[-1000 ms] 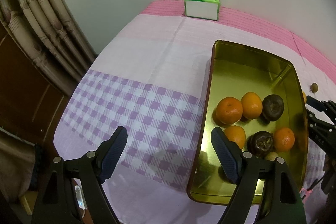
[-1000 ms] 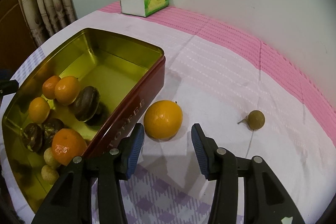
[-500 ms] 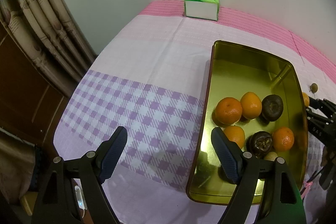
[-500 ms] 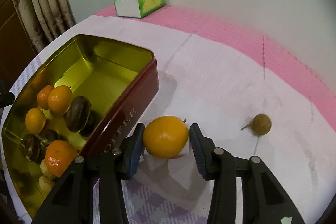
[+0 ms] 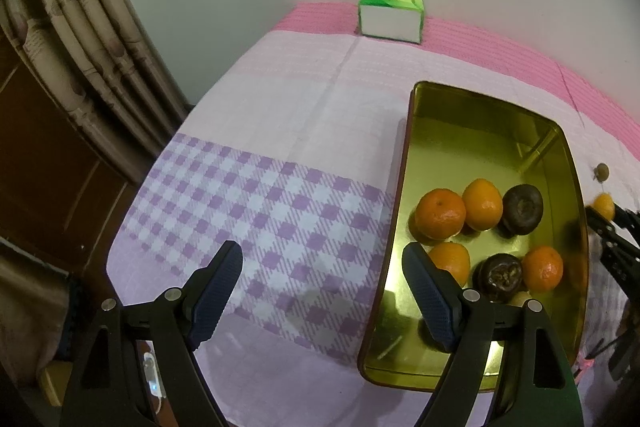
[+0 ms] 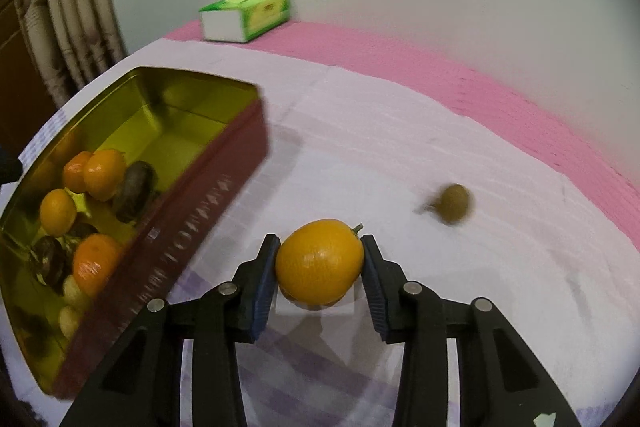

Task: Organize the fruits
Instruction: 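Lower the left gripper onto the small olive-green fruit and close it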

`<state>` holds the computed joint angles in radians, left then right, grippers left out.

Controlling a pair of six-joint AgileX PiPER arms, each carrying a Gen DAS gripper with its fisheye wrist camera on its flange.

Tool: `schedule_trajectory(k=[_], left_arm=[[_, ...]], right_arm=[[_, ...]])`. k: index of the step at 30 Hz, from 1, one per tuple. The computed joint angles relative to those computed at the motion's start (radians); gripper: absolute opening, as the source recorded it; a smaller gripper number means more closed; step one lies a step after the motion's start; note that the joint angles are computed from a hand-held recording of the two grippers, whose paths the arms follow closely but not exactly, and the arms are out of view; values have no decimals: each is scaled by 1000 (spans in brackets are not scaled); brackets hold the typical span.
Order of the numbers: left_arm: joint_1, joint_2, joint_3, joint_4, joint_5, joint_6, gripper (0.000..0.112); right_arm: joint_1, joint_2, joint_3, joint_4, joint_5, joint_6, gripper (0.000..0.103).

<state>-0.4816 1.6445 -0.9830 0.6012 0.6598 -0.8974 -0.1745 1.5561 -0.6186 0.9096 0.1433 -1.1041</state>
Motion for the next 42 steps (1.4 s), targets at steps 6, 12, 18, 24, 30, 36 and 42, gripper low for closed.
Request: schedule_trajectory(k=[6, 12, 18, 24, 30, 36, 42], left_arm=[[-31, -5, -6, 43, 19, -54, 82], [-99, 38, -84, 24, 63, -60, 82], [-225, 136, -266, -19, 114, 7, 82], [-319, 288, -501, -116, 132, 111, 82], [-381, 464, -756, -182, 187, 204, 82], [-407, 655, -1037, -231, 285, 292, 82], [-391, 880, -1402, -331, 436, 407, 81]], right_arm=[[-165, -34, 26, 110, 41, -187, 37], [-346, -23, 26, 228, 105, -378, 37], [-482, -15, 17, 292, 159, -506, 37], [-596, 19, -22, 326, 196, -572, 37], [-684, 54, -45, 318, 223, -608, 37], [-716, 96, -68, 306, 250, -606, 37], [-744, 105, -69, 320, 279, -637, 38]])
